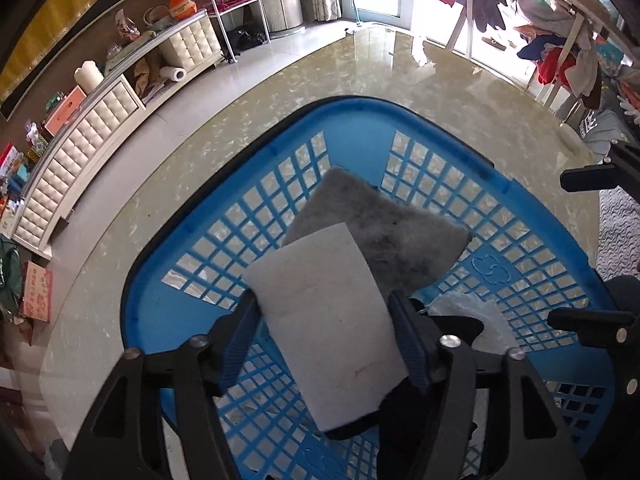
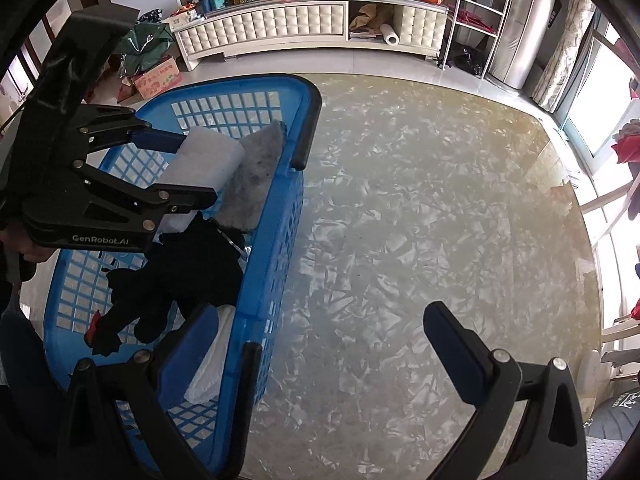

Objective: Organize soft objects
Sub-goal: 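Lower the foam block into the basket and open the left tool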

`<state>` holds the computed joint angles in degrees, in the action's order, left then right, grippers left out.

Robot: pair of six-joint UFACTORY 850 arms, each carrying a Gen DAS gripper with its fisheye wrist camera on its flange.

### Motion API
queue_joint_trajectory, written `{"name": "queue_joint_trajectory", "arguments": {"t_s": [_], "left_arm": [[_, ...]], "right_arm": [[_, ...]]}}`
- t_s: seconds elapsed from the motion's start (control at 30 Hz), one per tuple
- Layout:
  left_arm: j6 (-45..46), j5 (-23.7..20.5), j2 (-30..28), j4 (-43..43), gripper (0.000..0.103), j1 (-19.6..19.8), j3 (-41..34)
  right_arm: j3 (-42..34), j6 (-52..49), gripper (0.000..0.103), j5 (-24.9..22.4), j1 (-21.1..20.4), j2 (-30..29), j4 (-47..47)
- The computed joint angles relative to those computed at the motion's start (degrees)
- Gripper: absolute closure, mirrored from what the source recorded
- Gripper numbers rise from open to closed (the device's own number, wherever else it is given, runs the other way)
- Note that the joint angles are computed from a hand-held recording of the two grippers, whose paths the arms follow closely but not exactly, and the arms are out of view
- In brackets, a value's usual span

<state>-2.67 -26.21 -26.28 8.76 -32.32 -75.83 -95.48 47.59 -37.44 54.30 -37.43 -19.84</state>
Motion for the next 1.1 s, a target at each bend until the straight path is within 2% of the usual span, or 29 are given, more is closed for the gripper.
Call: {"name": "queue_joint_trajectory", "arguments": {"t_s": [0.1, 0.23, 0.4, 0.47, 0.5, 0.8, 1.1], "left_arm": [[-5.37, 0.16, 0.07, 5.74, 0.030, -0.41, 0.33], [-3.51, 0.19, 0.14, 3.46, 0.018, 0.05, 0.10], [-3.22, 0.55, 0.70, 3.48, 0.011, -0.01, 0.65], [-3.55, 0.89, 1.15, 3.57, 0.006, 0.10, 0.90], [-4.82, 1.01, 1.47, 4.64, 0.000, 0.03, 1.10], [-6.95, 2.92, 6.25, 5.31, 0.000, -0.34, 4.13], [-11.33, 3.41, 14.95, 9.17, 0.000, -2.42, 10.67]], "right_arm": [[-0.18, -0.43, 0.000, -0.06, 0.02, -0.16, 0.24], [-0.39, -0.45, 0.000, -0.16, 0.02, -0.36, 0.39], [-0.28, 0.37, 0.000, -0.40, 0.05, -0.32, 0.21], [-0.16, 0.62, 0.000, -0.37, 0.07, -0.22, 0.14], [-0.19, 0.68, 0.000, -0.45, 0.07, -0.25, 0.15], [-0.26, 2.14, 0.000, -1.34, 0.94, 0.27, -0.78], [0.18, 6.46, 0.000, -2.16, 2.94, 2.26, -4.37]]}}
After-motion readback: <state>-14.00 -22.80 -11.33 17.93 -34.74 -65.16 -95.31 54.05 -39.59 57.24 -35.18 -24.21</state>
